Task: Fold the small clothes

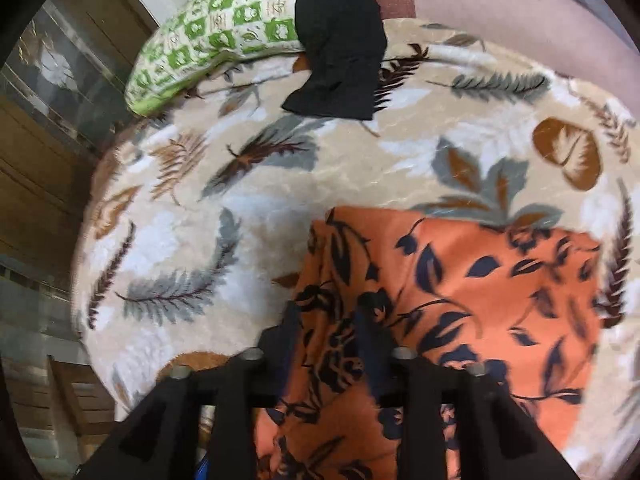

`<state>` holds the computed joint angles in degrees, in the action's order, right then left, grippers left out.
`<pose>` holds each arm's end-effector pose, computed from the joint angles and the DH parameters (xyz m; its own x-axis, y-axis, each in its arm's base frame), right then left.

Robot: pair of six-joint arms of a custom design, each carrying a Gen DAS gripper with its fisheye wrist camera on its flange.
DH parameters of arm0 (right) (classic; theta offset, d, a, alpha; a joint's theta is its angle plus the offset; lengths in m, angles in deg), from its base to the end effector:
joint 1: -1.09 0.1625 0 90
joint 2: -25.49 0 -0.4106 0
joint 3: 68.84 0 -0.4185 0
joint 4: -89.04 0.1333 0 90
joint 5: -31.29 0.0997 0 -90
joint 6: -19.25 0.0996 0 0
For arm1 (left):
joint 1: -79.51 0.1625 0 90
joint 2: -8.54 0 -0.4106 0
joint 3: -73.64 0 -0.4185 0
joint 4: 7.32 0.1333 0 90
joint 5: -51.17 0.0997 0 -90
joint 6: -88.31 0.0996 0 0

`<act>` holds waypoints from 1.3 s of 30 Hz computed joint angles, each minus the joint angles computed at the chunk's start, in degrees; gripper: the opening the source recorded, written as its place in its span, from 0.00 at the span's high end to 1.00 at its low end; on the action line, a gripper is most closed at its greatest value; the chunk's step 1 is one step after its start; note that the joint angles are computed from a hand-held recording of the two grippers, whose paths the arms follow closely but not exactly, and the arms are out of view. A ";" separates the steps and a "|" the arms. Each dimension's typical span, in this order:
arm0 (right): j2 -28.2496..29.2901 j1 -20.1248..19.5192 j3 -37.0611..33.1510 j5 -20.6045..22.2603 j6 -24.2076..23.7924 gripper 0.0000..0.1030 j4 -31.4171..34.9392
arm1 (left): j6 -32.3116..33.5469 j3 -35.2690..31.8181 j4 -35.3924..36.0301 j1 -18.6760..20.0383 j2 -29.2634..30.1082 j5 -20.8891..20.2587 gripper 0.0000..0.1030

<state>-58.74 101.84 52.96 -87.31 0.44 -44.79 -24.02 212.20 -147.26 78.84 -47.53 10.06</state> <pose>0.1740 -0.4572 0.2398 -0.7659 -0.4214 0.4856 -0.4568 0.8882 0.0502 -0.3351 -0.2044 -0.0206 -0.9366 -0.2389 -0.2564 0.0618 0.6075 -0.7919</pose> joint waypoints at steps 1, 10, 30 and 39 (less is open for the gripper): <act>0.66 1.04 0.22 -2.02 -0.43 0.32 -1.13 | 1.21 0.10 -1.96 -0.09 0.54 0.33 0.47; 7.17 2.10 1.59 -15.06 -0.12 0.42 -4.23 | 13.85 0.15 -23.38 5.81 7.08 -6.10 0.51; -1.84 -5.67 3.88 10.22 -3.14 0.57 -2.15 | 1.63 -1.58 0.38 0.40 1.81 -2.32 0.62; -23.63 -27.63 7.25 30.63 -8.87 0.37 16.89 | 4.89 -3.78 3.49 1.97 1.08 -2.97 0.53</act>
<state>-82.37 74.22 60.20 -56.68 -8.43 -27.90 -19.12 208.42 -143.77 80.81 -46.45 7.09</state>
